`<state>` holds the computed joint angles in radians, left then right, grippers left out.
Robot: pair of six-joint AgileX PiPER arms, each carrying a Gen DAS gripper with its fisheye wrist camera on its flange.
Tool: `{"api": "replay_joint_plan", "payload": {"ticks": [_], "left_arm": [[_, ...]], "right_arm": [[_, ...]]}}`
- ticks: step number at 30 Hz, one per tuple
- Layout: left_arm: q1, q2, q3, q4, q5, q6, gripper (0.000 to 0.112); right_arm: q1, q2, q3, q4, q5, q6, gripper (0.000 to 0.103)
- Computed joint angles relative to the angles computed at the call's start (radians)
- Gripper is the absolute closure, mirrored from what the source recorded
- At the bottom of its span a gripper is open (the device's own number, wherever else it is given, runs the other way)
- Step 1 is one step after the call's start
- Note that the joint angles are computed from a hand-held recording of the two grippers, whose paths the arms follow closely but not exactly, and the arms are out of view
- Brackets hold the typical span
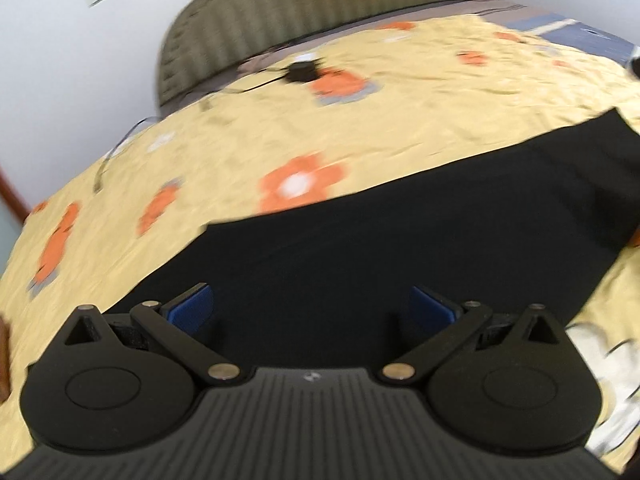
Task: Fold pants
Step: 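Grasp the end of the folded trousers with the right tool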
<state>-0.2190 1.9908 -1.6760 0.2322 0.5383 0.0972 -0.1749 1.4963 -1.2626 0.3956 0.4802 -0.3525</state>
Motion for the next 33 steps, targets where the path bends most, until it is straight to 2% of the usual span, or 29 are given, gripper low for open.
{"api": "replay_joint_plan", "payload": {"ticks": [3, 6, 7, 10, 12, 16, 19, 21, 22, 24, 25, 26, 28, 30, 33], "left_arm": [[-0.061, 0.053, -0.089, -0.03, 0.05, -0.01, 0.009], [-0.116, 0.111, -0.194, -0.043, 0.136, -0.037, 0.009], [-0.132, 0.119, -0.208, -0.037, 0.152, -0.045, 0.009], [-0.178, 0.108, -0.184, 0.041, 0.135, -0.101, 0.009], [-0.203, 0.094, -0.153, 0.102, 0.111, -0.15, 0.009], [-0.218, 0.086, -0.146, 0.119, 0.112, -0.17, 0.009], [-0.221, 0.096, -0.166, 0.113, 0.139, -0.181, 0.009], [-0.22, 0.105, -0.184, 0.091, 0.16, -0.171, 0.009], [-0.221, 0.112, -0.194, 0.09, 0.172, -0.173, 0.009], [-0.222, 0.122, -0.205, 0.1, 0.183, -0.184, 0.009], [-0.222, 0.126, -0.208, 0.106, 0.186, -0.191, 0.009], [-0.222, 0.129, -0.212, 0.115, 0.189, -0.202, 0.009], [-0.215, 0.133, -0.215, 0.126, 0.181, -0.226, 0.009], [-0.204, 0.147, -0.237, 0.144, 0.19, -0.264, 0.009], [-0.183, 0.193, -0.317, 0.179, 0.252, -0.338, 0.009]], "right_arm": [[-0.126, -0.086, 0.079, 0.135, 0.038, -0.019, 0.024], [-0.289, -0.072, 0.195, 0.435, 0.097, -0.082, 0.024], [-0.34, -0.061, 0.226, 0.535, 0.142, -0.102, 0.024], [-0.417, -0.022, 0.325, 0.824, 0.188, -0.251, 0.025], [-0.444, 0.005, 0.347, 0.902, 0.215, -0.285, 0.025], [-0.43, 0.061, 0.335, 0.933, 0.212, -0.252, 0.025], [-0.383, 0.033, 0.349, 0.83, 0.129, -0.135, 0.025], [-0.357, 0.051, 0.356, 0.886, 0.083, -0.157, 0.025], [-0.338, 0.062, 0.354, 0.911, 0.046, -0.173, 0.028], [-0.298, 0.083, 0.324, 0.85, -0.021, -0.101, 0.049], [-0.278, 0.098, 0.304, 0.798, -0.055, -0.055, 0.07], [-0.262, 0.116, 0.285, 0.745, -0.081, -0.004, 0.086], [-0.263, 0.131, 0.267, 0.699, -0.076, 0.027, 0.094], [-0.251, 0.116, 0.269, 0.653, -0.094, 0.046, 0.097], [-0.181, 0.074, 0.257, 0.419, -0.168, 0.188, 0.097]]}}
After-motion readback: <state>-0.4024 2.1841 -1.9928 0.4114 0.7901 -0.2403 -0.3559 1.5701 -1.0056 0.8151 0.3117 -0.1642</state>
